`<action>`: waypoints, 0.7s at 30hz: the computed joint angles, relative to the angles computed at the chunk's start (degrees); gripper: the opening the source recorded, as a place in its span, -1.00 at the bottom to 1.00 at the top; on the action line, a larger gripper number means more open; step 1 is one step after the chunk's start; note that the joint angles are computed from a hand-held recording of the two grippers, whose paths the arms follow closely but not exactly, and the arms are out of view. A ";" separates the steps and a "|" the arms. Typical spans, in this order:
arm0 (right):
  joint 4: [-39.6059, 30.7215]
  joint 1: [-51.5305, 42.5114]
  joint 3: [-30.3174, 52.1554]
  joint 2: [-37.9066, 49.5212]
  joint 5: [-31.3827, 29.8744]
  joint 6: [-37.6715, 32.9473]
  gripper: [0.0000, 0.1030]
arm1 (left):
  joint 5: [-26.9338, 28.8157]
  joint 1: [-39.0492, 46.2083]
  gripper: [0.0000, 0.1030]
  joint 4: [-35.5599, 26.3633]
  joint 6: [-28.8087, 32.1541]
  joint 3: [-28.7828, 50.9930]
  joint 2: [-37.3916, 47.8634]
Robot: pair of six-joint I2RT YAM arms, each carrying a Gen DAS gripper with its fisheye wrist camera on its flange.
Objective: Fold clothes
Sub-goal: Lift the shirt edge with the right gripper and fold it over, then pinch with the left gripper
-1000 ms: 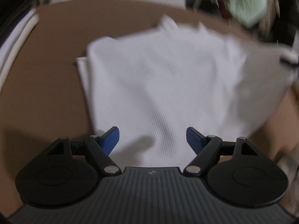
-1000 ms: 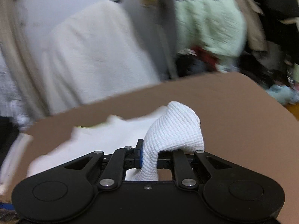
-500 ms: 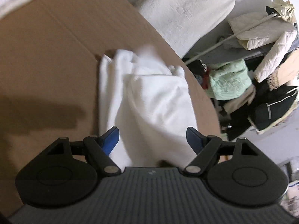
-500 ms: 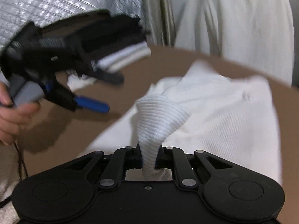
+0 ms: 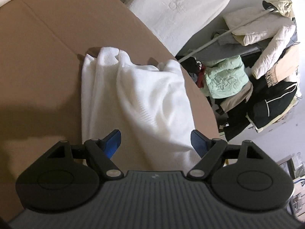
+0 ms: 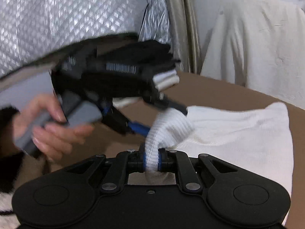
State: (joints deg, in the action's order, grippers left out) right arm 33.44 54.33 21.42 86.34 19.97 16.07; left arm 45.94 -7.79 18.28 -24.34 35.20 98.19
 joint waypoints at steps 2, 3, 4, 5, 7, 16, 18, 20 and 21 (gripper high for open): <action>0.29 0.03 2.13 4.74 0.25 -0.07 -0.72 | -2.99 -2.14 0.47 -1.49 1.42 1.07 1.51; 0.45 0.15 2.79 6.08 0.24 -0.30 -0.72 | -4.33 -3.21 0.21 -2.25 2.17 1.65 2.35; 0.25 0.74 3.10 6.34 0.70 -0.84 -0.72 | -5.67 -4.55 -0.35 -3.09 3.28 2.10 2.94; 0.01 1.33 3.42 6.58 1.15 -1.38 -0.72 | -7.82 -5.99 -0.64 -3.75 4.68 2.04 2.20; -2.38 2.00 3.73 5.43 1.73 -1.22 -0.71 | -13.15 -8.86 -0.77 -4.89 7.56 1.55 -0.62; -46.77 14.73 -1.38 -26.33 23.33 31.04 0.34 | -34.42 -15.46 -0.70 -17.52 11.88 2.82 -4.99; -56.99 14.16 -1.18 -26.58 21.26 46.06 0.34 | -33.76 -14.98 -0.67 -18.56 11.24 4.33 -3.77; -60.75 10.09 -1.19 -23.96 14.10 53.81 0.32 | -33.56 -14.80 -0.65 -19.05 11.08 5.00 -4.01; -59.42 8.75 -1.81 -23.54 12.78 53.67 0.31 | -33.98 -15.03 -0.65 -18.91 11.40 4.76 -4.67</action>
